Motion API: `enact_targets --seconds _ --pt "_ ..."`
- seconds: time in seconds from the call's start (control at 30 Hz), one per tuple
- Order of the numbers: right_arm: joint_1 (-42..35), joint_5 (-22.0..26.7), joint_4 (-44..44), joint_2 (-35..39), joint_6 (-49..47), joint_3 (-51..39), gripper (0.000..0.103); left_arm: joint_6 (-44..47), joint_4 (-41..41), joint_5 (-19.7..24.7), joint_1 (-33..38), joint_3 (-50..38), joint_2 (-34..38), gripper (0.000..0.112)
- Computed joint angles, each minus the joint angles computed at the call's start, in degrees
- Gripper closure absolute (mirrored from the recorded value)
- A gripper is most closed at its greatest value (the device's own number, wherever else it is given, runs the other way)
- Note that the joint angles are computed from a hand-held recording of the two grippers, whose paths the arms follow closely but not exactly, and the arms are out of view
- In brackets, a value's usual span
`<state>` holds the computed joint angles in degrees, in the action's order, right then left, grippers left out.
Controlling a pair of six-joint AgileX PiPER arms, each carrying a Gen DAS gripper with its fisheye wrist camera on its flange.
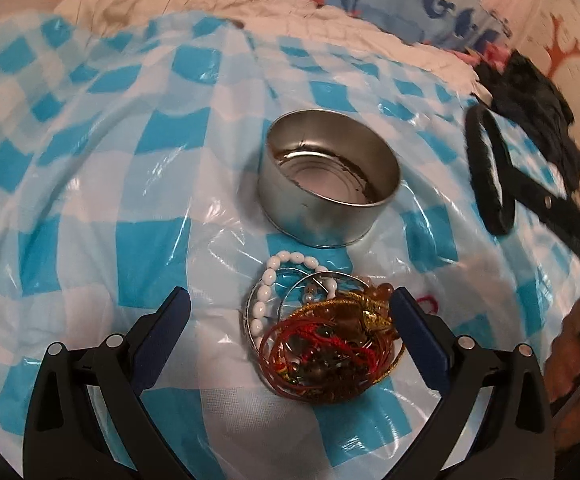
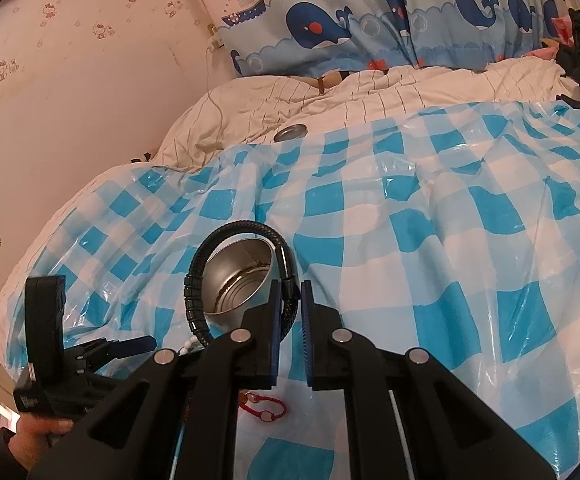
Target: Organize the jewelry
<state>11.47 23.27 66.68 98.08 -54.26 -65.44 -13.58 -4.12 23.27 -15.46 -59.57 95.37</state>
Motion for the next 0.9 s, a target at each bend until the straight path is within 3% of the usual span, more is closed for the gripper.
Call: enact_targets --seconds 0.07,0.3,0.47,0.57,0.63,0.67,0.77,0.9 --pt "-0.08 0.17 -0.08 0.03 0.08 -0.07 0.093 -2.01 2.76 -0.61 -1.15 1.07 -0.9 0.017" --pt "-0.16 0.62 0.81 0.25 -0.43 0.07 0.093 2.59 -0.74 -0.36 -1.11 5.73 -4.69 0.04" --pt "0.36 0.55 -0.07 0.57 0.36 -0.02 0.093 12.34 -10.14 -0.1 0.57 6.99 -5.09 0.067" --pt "0.41 0.52 -0.56 0.71 0.9 -0.15 0.093 5.93 -3.42 -0.13 -0.76 7.21 -5.73 0.079" --pt "0.47 0.56 -0.84 0.73 1.17 -0.21 0.093 8.3 -5.79 -0.18 -0.09 7.54 -6.33 0.092" --pt "0.47 0.56 -0.84 0.73 1.17 -0.21 0.093 9.32 -7.0 -0.05 0.11 7.67 -6.67 0.094" --pt "0.63 0.46 -1.11 0.7 1.39 -0.15 0.093 5.95 -2.77 -0.54 -0.86 7.89 -7.54 0.108" --pt "0.61 0.45 -1.1 0.74 1.42 -0.22 0.093 6.72 -3.07 -0.82 -0.63 7.92 -8.76 0.109"
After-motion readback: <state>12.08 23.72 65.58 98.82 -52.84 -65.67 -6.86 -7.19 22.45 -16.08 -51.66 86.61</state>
